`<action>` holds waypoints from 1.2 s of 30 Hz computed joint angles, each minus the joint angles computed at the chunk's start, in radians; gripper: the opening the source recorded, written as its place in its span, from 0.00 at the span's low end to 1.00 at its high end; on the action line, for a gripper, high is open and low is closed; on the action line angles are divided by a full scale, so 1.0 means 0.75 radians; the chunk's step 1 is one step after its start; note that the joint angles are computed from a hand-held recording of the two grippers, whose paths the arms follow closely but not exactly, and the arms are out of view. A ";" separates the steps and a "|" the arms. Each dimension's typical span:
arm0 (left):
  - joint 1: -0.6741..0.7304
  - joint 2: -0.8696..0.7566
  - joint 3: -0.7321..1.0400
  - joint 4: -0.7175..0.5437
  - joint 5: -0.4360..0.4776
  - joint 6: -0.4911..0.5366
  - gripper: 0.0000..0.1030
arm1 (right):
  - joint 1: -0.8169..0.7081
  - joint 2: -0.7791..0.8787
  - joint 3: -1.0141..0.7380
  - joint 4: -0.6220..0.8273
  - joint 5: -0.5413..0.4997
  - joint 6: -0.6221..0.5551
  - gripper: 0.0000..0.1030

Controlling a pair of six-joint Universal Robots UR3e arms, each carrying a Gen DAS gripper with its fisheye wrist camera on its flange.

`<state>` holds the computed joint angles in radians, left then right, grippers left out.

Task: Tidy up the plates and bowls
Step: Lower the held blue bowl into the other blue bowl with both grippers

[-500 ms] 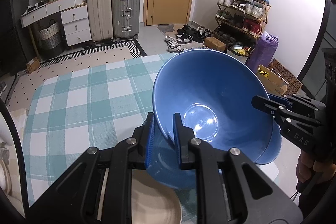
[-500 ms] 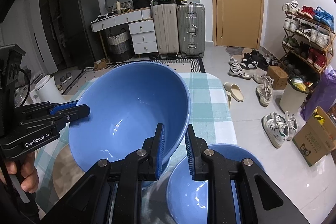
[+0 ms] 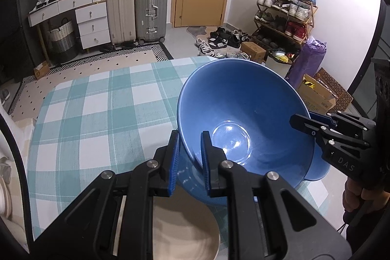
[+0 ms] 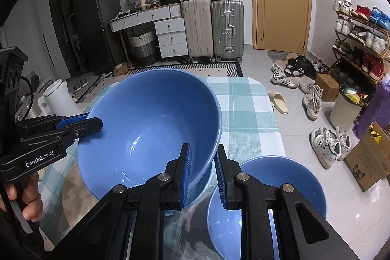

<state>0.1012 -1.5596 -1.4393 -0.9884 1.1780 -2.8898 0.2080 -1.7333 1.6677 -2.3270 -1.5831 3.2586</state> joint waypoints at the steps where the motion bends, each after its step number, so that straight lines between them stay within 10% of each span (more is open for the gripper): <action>1: 0.004 0.004 -0.011 0.003 0.001 0.001 0.12 | 0.007 0.008 0.000 -0.004 -0.003 0.002 0.19; 36: -0.039 -0.124 -0.235 0.295 0.120 0.017 0.12 | 0.091 0.178 0.128 -0.233 -0.121 -0.001 0.19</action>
<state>0.0718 -1.6528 -1.6157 -0.7673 1.2681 -2.8768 0.2765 -1.6002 1.7635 -2.5016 -1.6738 3.2578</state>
